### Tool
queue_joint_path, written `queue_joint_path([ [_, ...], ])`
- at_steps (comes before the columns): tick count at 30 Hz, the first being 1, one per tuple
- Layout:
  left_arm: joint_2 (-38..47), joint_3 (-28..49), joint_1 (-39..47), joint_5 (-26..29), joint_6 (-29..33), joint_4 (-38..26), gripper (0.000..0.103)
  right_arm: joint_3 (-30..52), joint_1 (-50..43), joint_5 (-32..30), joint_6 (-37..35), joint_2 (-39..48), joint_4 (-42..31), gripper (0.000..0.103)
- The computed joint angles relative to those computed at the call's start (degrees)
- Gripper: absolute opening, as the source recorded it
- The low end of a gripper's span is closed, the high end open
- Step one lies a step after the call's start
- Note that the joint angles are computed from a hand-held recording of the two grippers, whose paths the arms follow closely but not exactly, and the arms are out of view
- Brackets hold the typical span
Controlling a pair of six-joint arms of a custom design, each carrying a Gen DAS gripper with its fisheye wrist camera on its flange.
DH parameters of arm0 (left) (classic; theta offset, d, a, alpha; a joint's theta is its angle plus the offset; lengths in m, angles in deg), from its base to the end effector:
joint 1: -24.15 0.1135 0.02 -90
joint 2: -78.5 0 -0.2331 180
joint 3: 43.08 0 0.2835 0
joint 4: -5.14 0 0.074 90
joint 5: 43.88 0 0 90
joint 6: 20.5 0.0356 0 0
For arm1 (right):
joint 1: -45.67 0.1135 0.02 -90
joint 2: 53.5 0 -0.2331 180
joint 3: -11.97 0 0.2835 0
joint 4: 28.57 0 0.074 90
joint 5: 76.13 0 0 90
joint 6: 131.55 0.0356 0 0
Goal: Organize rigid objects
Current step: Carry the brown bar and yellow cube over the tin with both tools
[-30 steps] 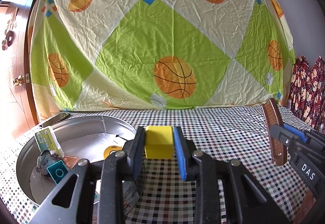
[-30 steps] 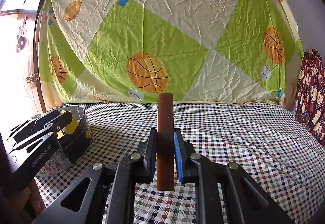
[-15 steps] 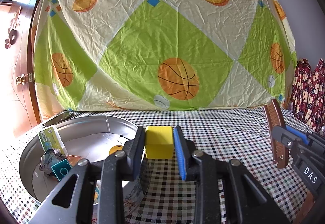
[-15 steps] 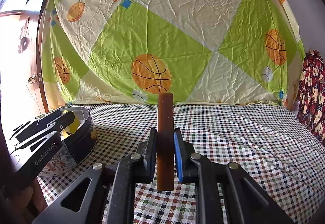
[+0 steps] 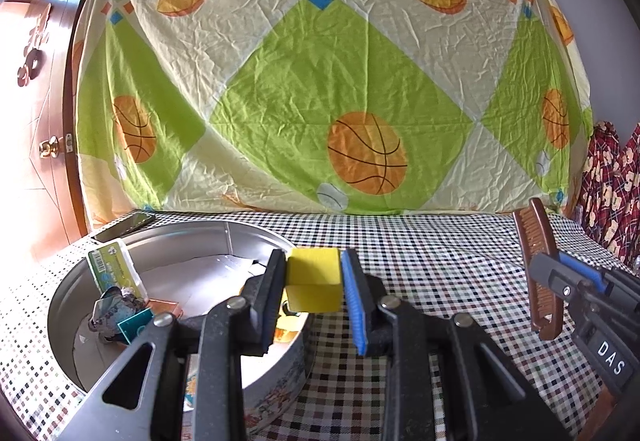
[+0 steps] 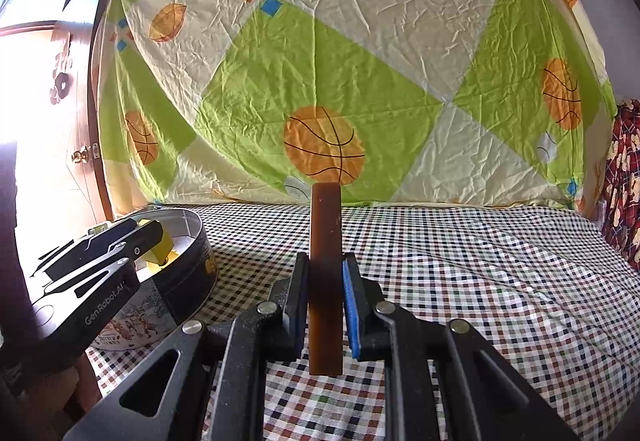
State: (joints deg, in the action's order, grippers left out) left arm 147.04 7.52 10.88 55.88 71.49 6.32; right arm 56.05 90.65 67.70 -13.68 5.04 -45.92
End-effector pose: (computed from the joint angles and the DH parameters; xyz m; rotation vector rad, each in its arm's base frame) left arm 0.2993 -0.0768 0.2117 0.3650 1.8333 -0.2948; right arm 0.1997 0.1589 0.1915 0.2375 1.8746 -0.1419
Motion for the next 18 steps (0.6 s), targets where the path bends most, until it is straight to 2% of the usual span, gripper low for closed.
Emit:
queue_joint_path([
  [18,2.29,2.18,7.33,4.56,1.22,-2.04,0.028,7.7,0.68,-3.93,-3.45,12.95,5.83,0.018],
])
